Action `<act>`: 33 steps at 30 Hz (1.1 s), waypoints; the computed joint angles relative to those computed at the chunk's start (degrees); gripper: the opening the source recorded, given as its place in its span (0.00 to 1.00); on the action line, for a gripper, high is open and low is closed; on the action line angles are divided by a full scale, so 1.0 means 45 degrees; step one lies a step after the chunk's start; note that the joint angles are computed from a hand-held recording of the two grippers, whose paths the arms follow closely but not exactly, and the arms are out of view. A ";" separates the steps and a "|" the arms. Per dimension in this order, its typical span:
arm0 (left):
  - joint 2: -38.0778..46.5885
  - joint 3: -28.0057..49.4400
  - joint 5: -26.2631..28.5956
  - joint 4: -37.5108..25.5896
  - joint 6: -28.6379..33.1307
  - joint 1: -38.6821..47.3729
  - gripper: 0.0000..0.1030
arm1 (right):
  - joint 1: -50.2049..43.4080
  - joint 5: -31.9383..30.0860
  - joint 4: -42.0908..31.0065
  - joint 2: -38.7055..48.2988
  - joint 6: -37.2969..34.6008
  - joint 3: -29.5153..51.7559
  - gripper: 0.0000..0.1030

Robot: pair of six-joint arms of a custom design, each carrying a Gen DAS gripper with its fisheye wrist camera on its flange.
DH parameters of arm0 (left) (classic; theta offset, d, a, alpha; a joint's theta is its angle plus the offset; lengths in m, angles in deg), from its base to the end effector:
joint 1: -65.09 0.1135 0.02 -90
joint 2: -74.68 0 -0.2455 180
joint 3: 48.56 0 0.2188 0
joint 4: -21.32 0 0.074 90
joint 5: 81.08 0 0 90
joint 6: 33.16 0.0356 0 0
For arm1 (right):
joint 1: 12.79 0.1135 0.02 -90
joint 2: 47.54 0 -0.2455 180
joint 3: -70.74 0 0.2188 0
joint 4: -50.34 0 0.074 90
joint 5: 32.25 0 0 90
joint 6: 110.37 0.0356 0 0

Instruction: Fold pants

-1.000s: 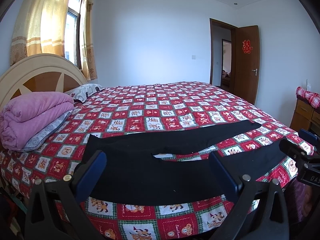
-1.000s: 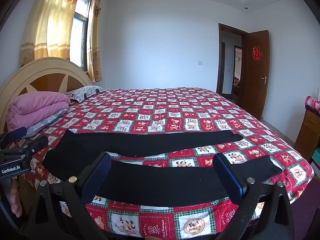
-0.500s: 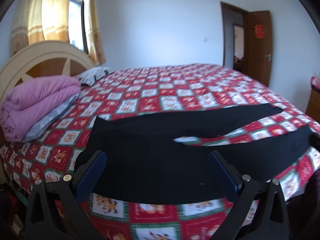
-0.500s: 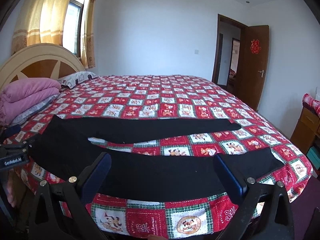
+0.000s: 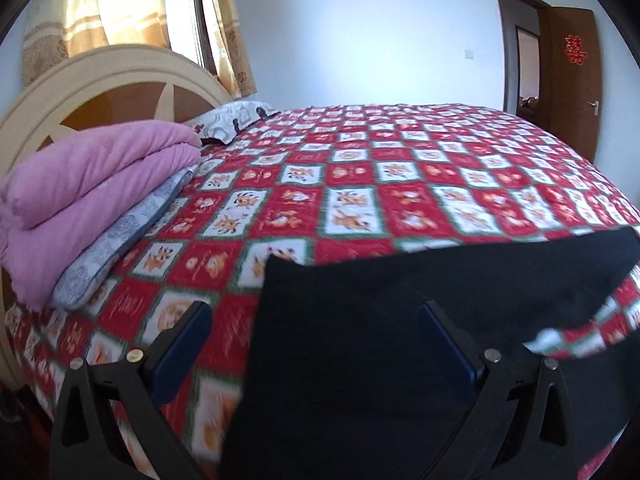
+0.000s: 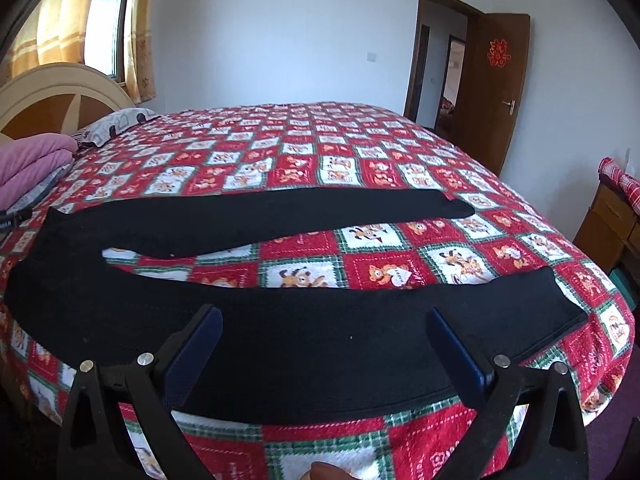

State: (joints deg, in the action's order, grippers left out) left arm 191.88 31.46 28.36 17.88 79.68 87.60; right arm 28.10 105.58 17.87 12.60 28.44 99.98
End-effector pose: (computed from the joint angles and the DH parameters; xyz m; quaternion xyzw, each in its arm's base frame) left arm 0.3632 0.1377 0.1296 0.0731 0.8953 0.0172 0.4390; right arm 0.1151 0.0648 0.1265 0.1546 0.8810 -0.1312 0.4275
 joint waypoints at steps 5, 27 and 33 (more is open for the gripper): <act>0.3109 0.4849 -0.0441 -0.2868 -0.0310 -0.0192 0.93 | -0.2948 -0.1550 0.3136 0.0233 -0.3401 -0.0963 0.99; 0.8499 1.3519 0.0886 -0.9076 -0.0564 -0.0295 0.15 | -1.6949 -1.0142 0.6176 0.7222 -1.2385 0.5269 0.70; 0.8628 1.3529 0.1043 -0.8841 -0.0722 -0.0229 0.15 | -1.8066 -1.1064 0.3567 1.1166 -1.2071 1.0714 0.64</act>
